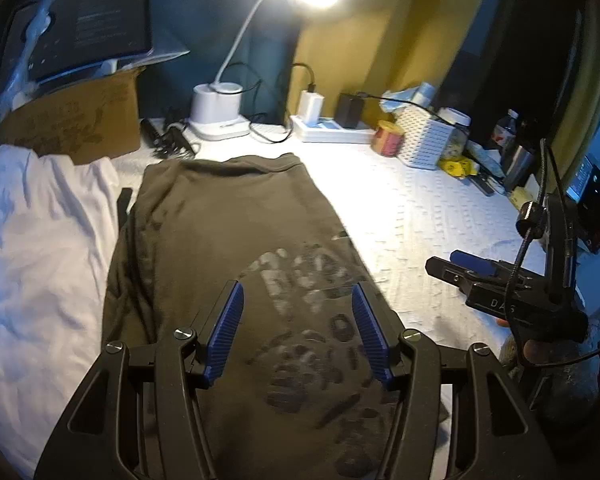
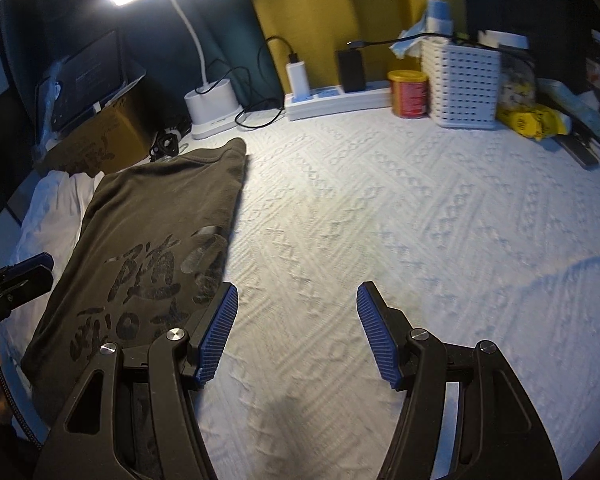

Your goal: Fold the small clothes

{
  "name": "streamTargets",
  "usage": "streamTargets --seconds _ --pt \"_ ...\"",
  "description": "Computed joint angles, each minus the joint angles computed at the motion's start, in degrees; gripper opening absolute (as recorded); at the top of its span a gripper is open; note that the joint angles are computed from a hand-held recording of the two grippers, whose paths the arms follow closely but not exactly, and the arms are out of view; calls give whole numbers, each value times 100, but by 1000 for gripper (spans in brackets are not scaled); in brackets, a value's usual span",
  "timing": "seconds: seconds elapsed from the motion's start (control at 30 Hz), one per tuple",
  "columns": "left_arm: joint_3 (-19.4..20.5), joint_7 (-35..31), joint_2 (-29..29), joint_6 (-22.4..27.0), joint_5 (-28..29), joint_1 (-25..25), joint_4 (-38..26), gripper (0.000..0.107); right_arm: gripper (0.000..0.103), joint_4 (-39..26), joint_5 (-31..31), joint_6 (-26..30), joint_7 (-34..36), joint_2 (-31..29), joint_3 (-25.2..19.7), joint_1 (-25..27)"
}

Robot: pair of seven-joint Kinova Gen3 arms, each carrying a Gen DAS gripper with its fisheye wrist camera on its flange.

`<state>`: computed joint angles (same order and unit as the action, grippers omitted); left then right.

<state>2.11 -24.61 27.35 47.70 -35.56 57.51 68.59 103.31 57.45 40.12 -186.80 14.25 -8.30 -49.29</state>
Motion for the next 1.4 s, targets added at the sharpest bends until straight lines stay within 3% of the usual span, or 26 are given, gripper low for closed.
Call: streamTargets --seconds 0.2,0.33,0.57,0.63,0.73,1.17,1.4 --pt "-34 109 38 -82 -144 192 -137 57 65 273 232 350 -441 -249 -135 -121" --pt "-80 164 52 -165 -265 327 -187 70 65 441 385 691 -712 -430 -318 -157" --pt "-118 58 205 91 -414 556 -594 71 65 828 676 1193 -1200 -787 -691 -137" --pt "-166 70 243 179 -495 661 -716 77 66 921 713 1339 -1312 -890 -797 -119" --pt "-278 191 274 260 -716 857 -836 91 66 994 682 1603 -1335 -1031 -955 -96" --pt "-439 -29 409 609 -1442 1408 -1447 92 69 945 539 2868 -1360 -1650 -1634 -112" --pt "-542 50 448 706 -1777 1637 -1623 100 71 722 620 3637 -1232 -1808 -2024 -228"
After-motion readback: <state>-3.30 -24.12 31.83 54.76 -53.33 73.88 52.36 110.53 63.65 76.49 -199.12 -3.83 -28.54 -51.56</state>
